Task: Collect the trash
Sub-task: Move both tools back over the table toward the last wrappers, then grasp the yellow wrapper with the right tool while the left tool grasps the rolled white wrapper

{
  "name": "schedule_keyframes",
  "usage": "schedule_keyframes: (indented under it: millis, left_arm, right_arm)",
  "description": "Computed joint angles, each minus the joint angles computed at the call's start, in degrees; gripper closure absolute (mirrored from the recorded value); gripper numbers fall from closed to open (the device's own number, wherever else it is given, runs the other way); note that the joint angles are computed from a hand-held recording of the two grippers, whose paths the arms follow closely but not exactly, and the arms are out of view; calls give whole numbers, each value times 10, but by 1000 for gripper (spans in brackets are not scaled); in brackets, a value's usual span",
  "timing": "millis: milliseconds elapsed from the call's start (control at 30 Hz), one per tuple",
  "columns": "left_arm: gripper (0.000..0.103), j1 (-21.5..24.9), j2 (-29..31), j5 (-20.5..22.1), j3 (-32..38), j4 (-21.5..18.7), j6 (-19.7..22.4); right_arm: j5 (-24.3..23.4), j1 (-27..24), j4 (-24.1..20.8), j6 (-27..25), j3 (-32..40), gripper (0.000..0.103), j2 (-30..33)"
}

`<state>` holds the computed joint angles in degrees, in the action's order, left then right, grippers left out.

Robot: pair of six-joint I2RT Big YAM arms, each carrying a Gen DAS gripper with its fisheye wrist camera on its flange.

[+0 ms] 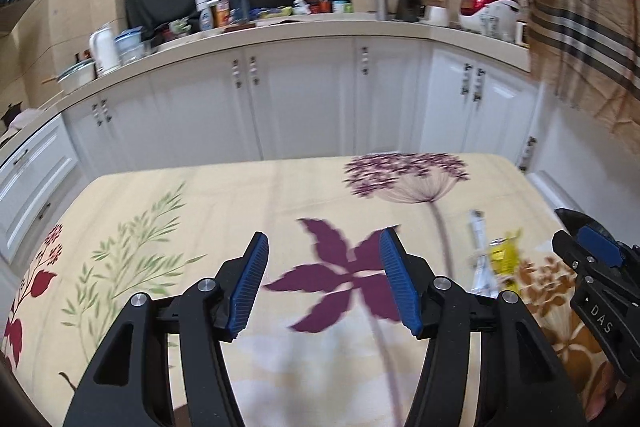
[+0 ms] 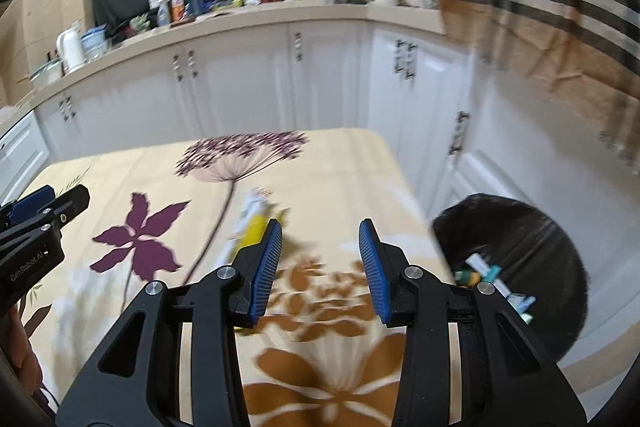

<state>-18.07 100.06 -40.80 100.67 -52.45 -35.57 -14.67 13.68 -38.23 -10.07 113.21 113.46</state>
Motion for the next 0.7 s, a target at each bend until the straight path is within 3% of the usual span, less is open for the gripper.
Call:
schedule_keyframes:
  millis: [133, 300, 400, 700]
  left_arm:
    - [46, 13, -20, 1, -30, -2, -12]
    - [44, 21, -30, 11, -47, 3, -14]
    - [43, 22, -32, 22, -52, 12, -13]
    - [43, 10, -1, 45, -14, 20, 8]
  right_arm:
    - [11, 17, -25, -6, 10, 64, 10]
    - [20, 29, -97, -4, 70, 64, 48]
    - [21, 32, -131, -6, 96, 80, 63]
    - [27, 29, -92, -14, 54, 81, 37]
